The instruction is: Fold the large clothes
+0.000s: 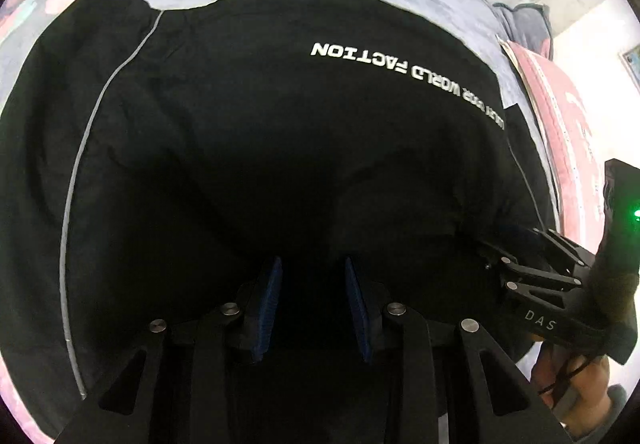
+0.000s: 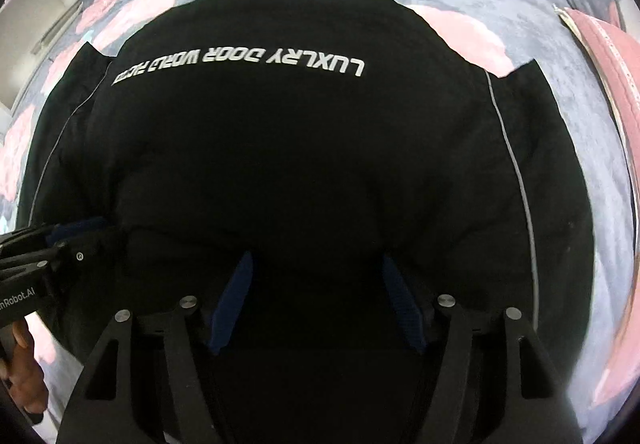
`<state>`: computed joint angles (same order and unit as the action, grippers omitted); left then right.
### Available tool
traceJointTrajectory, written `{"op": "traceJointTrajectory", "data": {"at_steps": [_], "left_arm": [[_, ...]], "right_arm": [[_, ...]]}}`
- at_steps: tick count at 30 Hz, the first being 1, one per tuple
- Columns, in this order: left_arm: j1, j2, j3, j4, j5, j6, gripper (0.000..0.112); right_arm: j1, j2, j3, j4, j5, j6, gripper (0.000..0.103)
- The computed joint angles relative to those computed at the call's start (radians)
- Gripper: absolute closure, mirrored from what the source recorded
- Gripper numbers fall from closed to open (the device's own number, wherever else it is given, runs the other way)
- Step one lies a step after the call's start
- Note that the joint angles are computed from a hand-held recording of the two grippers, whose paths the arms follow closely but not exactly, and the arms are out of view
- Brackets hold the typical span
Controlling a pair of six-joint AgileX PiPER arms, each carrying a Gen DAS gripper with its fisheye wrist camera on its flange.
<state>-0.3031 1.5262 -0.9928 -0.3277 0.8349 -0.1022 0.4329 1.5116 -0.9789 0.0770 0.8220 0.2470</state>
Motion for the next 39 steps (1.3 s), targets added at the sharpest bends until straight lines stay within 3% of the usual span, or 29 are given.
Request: {"op": "traceJointTrajectory", "data": {"at_steps": [1,3,6,8,11,14,18,22,27,30,33,35,39], "left_arm": [[0.003,-0.006,-0.018,0.001,0.03,0.007,0.078],[0.022,-0.032,-0.075,-0.02,0.094,0.06,0.078],[0.048,-0.046,-0.134,-0.04,0.074,0.095,0.077],[0.081,0.006,-0.181,-0.05,0.047,0.072,0.064],[0.094,0.154,-0.245,0.015,0.041,-0.015,0.064],[0.134,0.256,-0.252,-0.05,0.018,0.012,0.064],[0.143,0.213,-0.257,-0.056,0.047,0.057,0.064],[0.22,0.061,-0.161,-0.218,0.109,0.232,0.064],[0.238,-0.125,-0.036,-0.223,0.209,0.322,0.064],[0.198,-0.141,0.057,-0.194,0.192,0.279,0.064],[0.171,-0.134,0.195,-0.174,0.064,0.237,0.064],[0.157,-0.093,0.193,-0.204,0.022,0.249,0.064],[0.234,-0.118,0.169,-0.257,0.12,0.284,0.064]], "right_arm": [[-0.02,-0.005,-0.038,0.028,0.051,-0.028,0.033],[-0.065,-0.038,-0.076,0.085,0.059,-0.097,0.033],[-0.081,-0.011,-0.166,0.055,0.029,-0.087,0.033],[-0.079,0.071,-0.229,0.009,0.023,-0.053,0.033],[-0.084,0.224,-0.28,0.025,0.019,-0.06,0.033],[-0.125,0.272,-0.259,0.107,-0.016,-0.112,0.032],[-0.165,0.175,-0.205,0.175,0.005,-0.167,0.032],[-0.186,-0.07,-0.055,0.294,0.052,-0.291,0.032],[-0.021,-0.284,0.085,0.138,0.11,-0.132,0.032],[0.054,-0.27,0.15,0.064,0.096,-0.052,0.032],[0.105,-0.227,0.184,0.057,0.041,0.011,0.031],[0.116,-0.209,0.185,0.041,0.024,0.031,0.03],[0.095,-0.232,0.148,0.057,0.104,0.028,0.03]]}}
